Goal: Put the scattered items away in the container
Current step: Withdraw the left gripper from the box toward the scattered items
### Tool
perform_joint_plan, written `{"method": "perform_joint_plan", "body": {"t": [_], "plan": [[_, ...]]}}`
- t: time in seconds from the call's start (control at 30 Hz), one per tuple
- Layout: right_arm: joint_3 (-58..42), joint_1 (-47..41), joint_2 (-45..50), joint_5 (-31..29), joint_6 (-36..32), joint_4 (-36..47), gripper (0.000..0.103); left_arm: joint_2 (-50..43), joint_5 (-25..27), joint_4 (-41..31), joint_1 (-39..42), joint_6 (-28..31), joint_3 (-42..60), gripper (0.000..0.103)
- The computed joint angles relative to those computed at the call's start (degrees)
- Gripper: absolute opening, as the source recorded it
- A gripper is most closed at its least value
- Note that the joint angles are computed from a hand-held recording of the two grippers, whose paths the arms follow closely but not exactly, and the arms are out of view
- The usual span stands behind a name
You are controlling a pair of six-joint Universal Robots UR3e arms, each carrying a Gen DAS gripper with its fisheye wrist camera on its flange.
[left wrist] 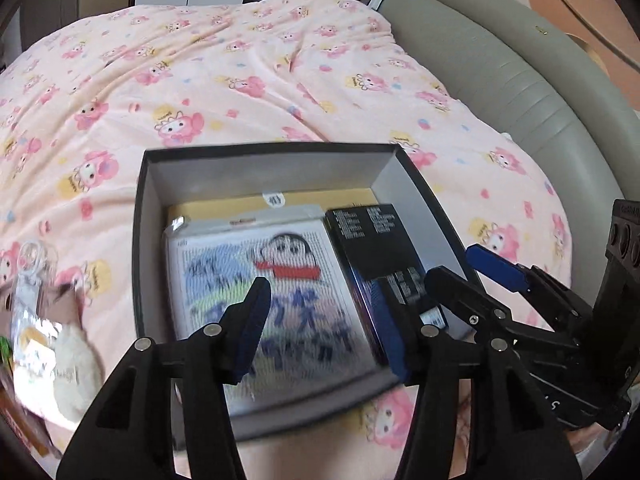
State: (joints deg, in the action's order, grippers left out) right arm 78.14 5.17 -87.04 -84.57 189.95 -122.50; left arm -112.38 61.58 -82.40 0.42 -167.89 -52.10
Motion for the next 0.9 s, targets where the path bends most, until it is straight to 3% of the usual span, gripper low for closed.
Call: {"method": "perform_joint_plan", "body": {"t": [0.27,0.47,0.63,0.8,0.9], "plan": [[10.1,6.6,-13.2,-3.4,6.3,-0.1,0.061,22.8,0.7,-1.4,4.0,5.1,-20.2,0.053],[9.5,15.1,-15.5,-6.9,9.3,3.0,0.061,37.8,-3.2,-10.7,14.2,13.1,-30.4,0.053],[6.5,22.0,-11.1,-5.0,10.8,2.9,0.061,47.2,-4.6,-20.2,26.9,23.2,-35.5,0.053],[-2.8,28.5,-0.9,-5.3,9.8,2.1,0.059,52.1,-9.2,-36.6,46.6,38.3,-36.2,0.054],[-9.6,31.7,6.5,-9.0,11.7,-0.4,0.058,51.6,-9.5,-41.4,56.1,44.4,-36.6,0.054]]}}
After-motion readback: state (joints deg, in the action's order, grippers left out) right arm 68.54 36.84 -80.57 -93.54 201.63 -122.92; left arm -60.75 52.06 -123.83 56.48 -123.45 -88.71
